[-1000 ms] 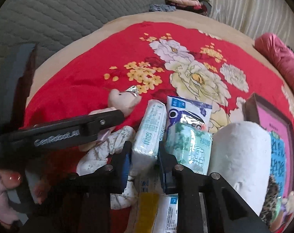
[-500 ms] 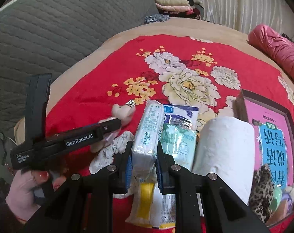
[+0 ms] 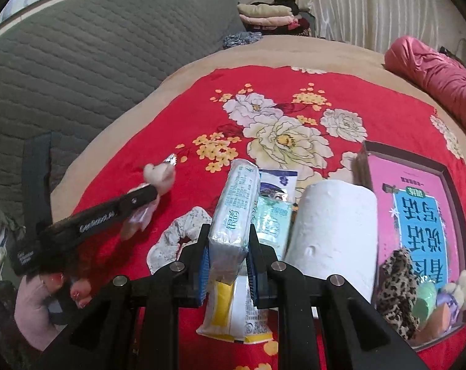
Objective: Organize soft objects
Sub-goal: 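Carry the teddy bear over the tray with the left tool while the right tool carries the pack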
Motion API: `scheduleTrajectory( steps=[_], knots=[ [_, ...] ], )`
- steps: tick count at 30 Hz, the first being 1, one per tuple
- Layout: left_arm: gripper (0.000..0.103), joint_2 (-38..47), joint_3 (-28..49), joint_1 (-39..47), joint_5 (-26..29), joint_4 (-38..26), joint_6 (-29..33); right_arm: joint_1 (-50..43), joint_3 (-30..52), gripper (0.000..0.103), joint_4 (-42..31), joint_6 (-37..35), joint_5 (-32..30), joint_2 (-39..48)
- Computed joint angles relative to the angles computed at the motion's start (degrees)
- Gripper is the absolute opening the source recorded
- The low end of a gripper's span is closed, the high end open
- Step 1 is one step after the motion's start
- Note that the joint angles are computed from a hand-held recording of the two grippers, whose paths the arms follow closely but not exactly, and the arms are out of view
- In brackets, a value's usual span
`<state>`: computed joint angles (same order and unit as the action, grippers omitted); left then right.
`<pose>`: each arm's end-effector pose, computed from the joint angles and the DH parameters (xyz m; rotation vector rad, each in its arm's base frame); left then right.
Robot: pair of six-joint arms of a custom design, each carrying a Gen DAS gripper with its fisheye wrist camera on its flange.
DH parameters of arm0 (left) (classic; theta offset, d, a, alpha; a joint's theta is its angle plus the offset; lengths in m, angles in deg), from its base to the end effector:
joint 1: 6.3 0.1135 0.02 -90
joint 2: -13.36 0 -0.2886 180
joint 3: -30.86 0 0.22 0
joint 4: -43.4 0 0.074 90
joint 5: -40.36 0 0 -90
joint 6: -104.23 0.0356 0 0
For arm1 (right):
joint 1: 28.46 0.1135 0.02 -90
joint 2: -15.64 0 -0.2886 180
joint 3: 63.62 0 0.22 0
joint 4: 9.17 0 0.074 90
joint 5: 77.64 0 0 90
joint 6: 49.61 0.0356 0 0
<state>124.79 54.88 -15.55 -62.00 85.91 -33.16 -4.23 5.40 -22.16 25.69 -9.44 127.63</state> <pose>0.2109 -0.0266 0.0856 -0.8645 2.1786 -0.2381 0.3128 0.1553 0.1424 -0.9831 2.3344 0.5495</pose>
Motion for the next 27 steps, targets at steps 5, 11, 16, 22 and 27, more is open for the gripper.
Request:
scheduleTrajectory(
  steps=[5, 11, 16, 22, 27],
  knots=[
    [0.037, -7.32, 1.17, -5.46, -3.73, -9.39, -2.44, -2.33, -1.04, 0.021, -0.72, -0.92, -1.27, -2.63],
    [0.037, -14.42, 4.68, -12.25, -9.52, -21.67, -5.28, -6.0, -1.94, 0.021, -1.6, -1.64, -3.44, -5.74],
    [0.037, -18.25, 8.94, -18.99, -14.1, -31.12, -8.69, -9.37, -2.92, 0.021, -2.13, -2.29, -5.74, -8.31],
    [0.037, -20.08, 15.68, -26.92, -18.9, -41.59, -10.57, -13.64, -3.48, 0.021, -2.98, -2.56, -8.58, -10.4],
    [0.037, -19.96, 21.37, -32.04, -21.3, -48.95, -12.48, -17.79, -3.96, 0.021, -3.57, -3.48, -11.51, -12.56]
  ],
)
